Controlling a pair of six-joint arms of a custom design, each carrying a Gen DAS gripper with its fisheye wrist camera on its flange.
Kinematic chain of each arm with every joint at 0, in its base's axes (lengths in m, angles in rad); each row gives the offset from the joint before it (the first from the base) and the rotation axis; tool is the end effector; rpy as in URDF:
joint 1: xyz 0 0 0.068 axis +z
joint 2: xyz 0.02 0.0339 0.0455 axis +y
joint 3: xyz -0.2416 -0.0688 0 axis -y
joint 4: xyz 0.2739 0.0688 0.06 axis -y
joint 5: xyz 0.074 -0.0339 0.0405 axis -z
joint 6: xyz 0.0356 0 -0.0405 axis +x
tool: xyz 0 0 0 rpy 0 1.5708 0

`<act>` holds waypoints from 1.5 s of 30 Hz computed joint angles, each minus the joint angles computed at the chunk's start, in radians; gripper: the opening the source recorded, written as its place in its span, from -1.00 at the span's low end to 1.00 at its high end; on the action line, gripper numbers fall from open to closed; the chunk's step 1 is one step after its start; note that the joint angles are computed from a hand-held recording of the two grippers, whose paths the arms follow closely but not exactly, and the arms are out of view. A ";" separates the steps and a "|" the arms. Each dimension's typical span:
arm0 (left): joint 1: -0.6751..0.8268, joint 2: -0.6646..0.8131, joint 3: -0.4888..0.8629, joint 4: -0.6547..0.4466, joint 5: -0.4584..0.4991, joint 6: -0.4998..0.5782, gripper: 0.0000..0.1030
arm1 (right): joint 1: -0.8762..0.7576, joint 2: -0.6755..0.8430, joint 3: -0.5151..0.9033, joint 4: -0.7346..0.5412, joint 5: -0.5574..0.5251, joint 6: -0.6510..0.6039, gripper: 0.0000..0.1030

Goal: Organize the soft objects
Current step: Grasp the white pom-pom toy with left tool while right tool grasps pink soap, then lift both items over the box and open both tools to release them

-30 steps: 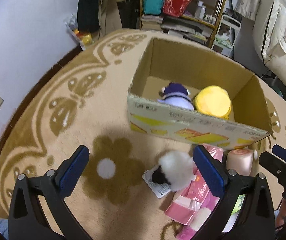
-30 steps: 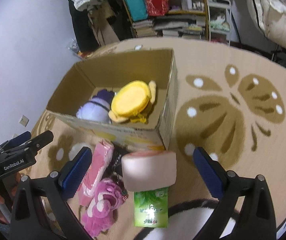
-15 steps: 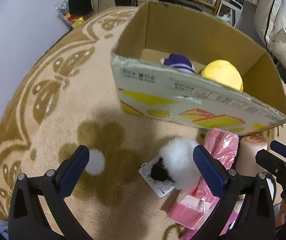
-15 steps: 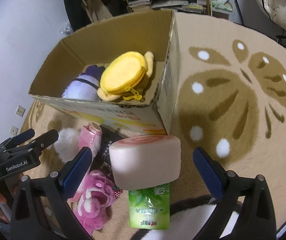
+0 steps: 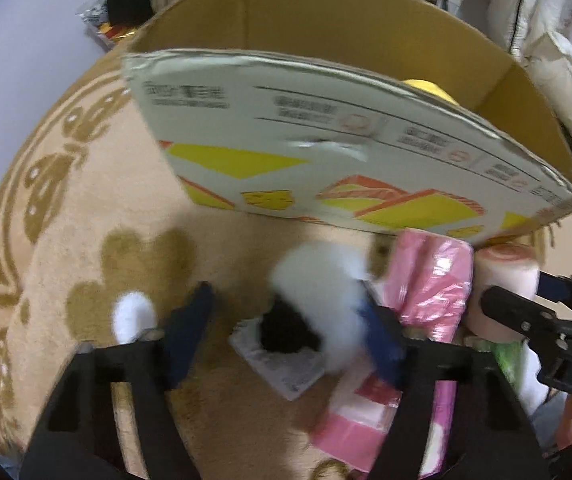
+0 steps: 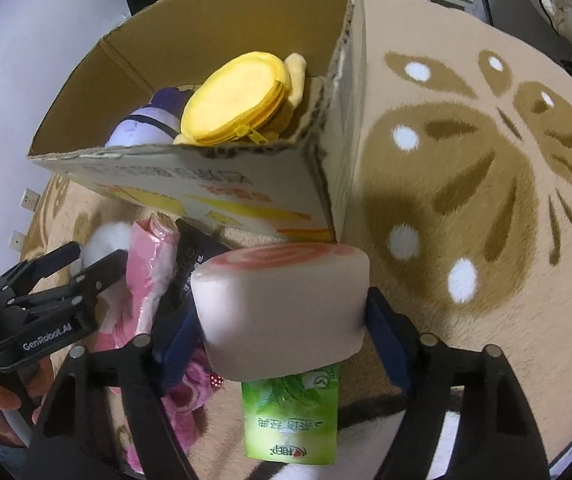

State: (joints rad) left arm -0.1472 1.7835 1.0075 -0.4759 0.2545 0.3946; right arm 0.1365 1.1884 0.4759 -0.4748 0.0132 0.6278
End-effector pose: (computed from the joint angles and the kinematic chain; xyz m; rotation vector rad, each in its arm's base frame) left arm 0.3375 -0.0591 0.0976 0.7990 2.6632 -0.2978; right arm 0.2154 0.0291 0.1024 0.6783 2.6909 0.1839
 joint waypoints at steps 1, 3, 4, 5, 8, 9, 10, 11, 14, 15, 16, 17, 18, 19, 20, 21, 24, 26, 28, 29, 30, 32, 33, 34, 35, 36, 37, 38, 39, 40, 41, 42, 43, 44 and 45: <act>-0.008 -0.002 -0.001 0.003 0.000 -0.003 -0.27 | 0.007 0.005 0.004 0.000 0.005 0.002 0.44; -0.017 -0.025 -0.028 0.030 -0.017 0.002 -0.31 | 0.021 0.003 0.010 -0.005 0.020 0.007 0.33; -0.028 -0.040 -0.049 0.043 -0.024 -0.001 -0.31 | 0.026 -0.002 0.009 -0.009 0.024 0.007 0.24; -0.031 -0.049 -0.054 0.043 -0.025 0.002 -0.32 | 0.032 -0.007 0.012 -0.014 0.033 0.006 0.17; -0.037 -0.088 -0.079 0.054 -0.042 -0.007 -0.33 | 0.045 -0.039 0.007 -0.033 0.052 0.000 0.02; -0.036 -0.110 -0.093 0.065 -0.052 -0.013 -0.33 | 0.050 -0.045 0.008 -0.037 0.059 -0.001 0.00; -0.034 -0.126 -0.102 0.072 -0.056 -0.018 -0.33 | 0.057 -0.049 0.010 -0.041 0.064 0.003 -0.04; -0.031 -0.145 -0.109 0.070 -0.054 -0.024 -0.33 | 0.062 -0.060 0.008 -0.045 0.070 0.006 -0.05; -0.013 -0.209 -0.129 0.068 -0.044 -0.042 -0.34 | 0.080 -0.138 -0.015 -0.078 0.085 0.032 -0.06; -0.007 -0.230 -0.139 0.068 -0.041 -0.043 -0.35 | 0.083 -0.159 -0.019 -0.086 0.089 0.037 -0.06; 0.000 -0.259 -0.150 0.068 -0.040 -0.050 -0.35 | 0.094 -0.191 -0.024 -0.102 0.100 0.049 -0.06; 0.008 -0.262 -0.144 0.068 -0.036 -0.049 -0.35 | 0.091 -0.238 -0.037 -0.125 0.105 0.049 -0.06; 0.022 -0.296 -0.164 0.069 -0.030 -0.044 -0.35 | 0.088 -0.282 -0.045 -0.149 0.109 0.049 -0.07; 0.025 -0.326 -0.172 0.068 -0.032 -0.048 -0.35 | 0.091 -0.325 -0.052 -0.172 0.118 0.058 -0.07; 0.027 -0.357 -0.181 0.069 -0.036 -0.050 -0.35 | 0.104 -0.375 -0.058 -0.196 0.132 0.074 -0.07; 0.046 -0.344 -0.165 0.077 -0.027 -0.037 -0.35 | 0.121 -0.406 -0.059 -0.211 0.148 0.090 -0.07; 0.080 -0.434 -0.186 0.073 -0.004 -0.022 -0.36 | 0.189 -0.516 -0.056 -0.267 0.222 0.133 -0.07; 0.099 -0.467 -0.187 0.078 0.019 -0.018 -0.36 | 0.235 -0.570 -0.038 -0.296 0.287 0.141 -0.07; 0.114 -0.513 -0.191 0.081 0.040 -0.017 -0.36 | 0.281 -0.596 -0.018 -0.312 0.349 0.149 -0.07; 0.116 -0.541 -0.195 0.086 0.045 -0.018 -0.36 | 0.302 -0.615 -0.014 -0.318 0.380 0.149 -0.07; 0.120 -0.562 -0.200 0.094 0.048 -0.015 -0.36 | 0.320 -0.617 -0.007 -0.311 0.407 0.148 -0.07; 0.126 -0.587 -0.205 0.114 0.057 -0.009 -0.36 | 0.343 -0.633 0.004 -0.303 0.450 0.131 -0.07; 0.126 -0.596 -0.205 0.121 0.061 -0.009 -0.36 | 0.351 -0.631 0.009 -0.297 0.467 0.123 -0.07; 0.123 -0.602 -0.201 0.129 0.066 -0.010 -0.36 | 0.353 -0.631 0.013 -0.292 0.476 0.112 -0.07; 0.120 -0.607 -0.200 0.135 0.066 -0.013 -0.36 | 0.354 -0.632 0.014 -0.280 0.489 0.096 -0.07; 0.116 -0.614 -0.203 0.150 0.068 -0.019 -0.36 | 0.366 -0.643 0.012 -0.277 0.509 0.094 -0.07; 0.107 -0.622 -0.206 0.166 0.066 -0.025 -0.36 | 0.369 -0.648 0.007 -0.254 0.525 0.080 -0.07; 0.095 -0.626 -0.206 0.181 0.060 -0.030 -0.35 | 0.368 -0.644 0.009 -0.239 0.531 0.069 -0.07; 0.088 -0.628 -0.206 0.190 0.054 -0.033 -0.35 | 0.366 -0.644 0.008 -0.227 0.536 0.057 -0.07; 0.078 -0.628 -0.205 0.202 0.051 -0.034 -0.35 | 0.360 -0.635 0.009 -0.206 0.539 0.041 -0.07; 0.065 -0.626 -0.200 0.210 0.043 -0.040 -0.35 | 0.359 -0.636 0.012 -0.200 0.540 0.033 -0.07; 0.051 -0.619 -0.194 0.228 0.030 -0.049 -0.35 | 0.351 -0.631 0.011 -0.184 0.533 0.022 -0.07; 0.044 -0.611 -0.187 0.234 0.028 -0.052 -0.35 | 0.335 -0.621 0.011 -0.160 0.522 0.006 -0.07; 0.037 -0.602 -0.181 0.244 0.023 -0.056 -0.35 | 0.324 -0.613 0.013 -0.146 0.513 -0.004 -0.07; 0.030 -0.596 -0.179 0.252 0.018 -0.059 -0.35 | 0.315 -0.602 0.015 -0.132 0.506 -0.012 -0.06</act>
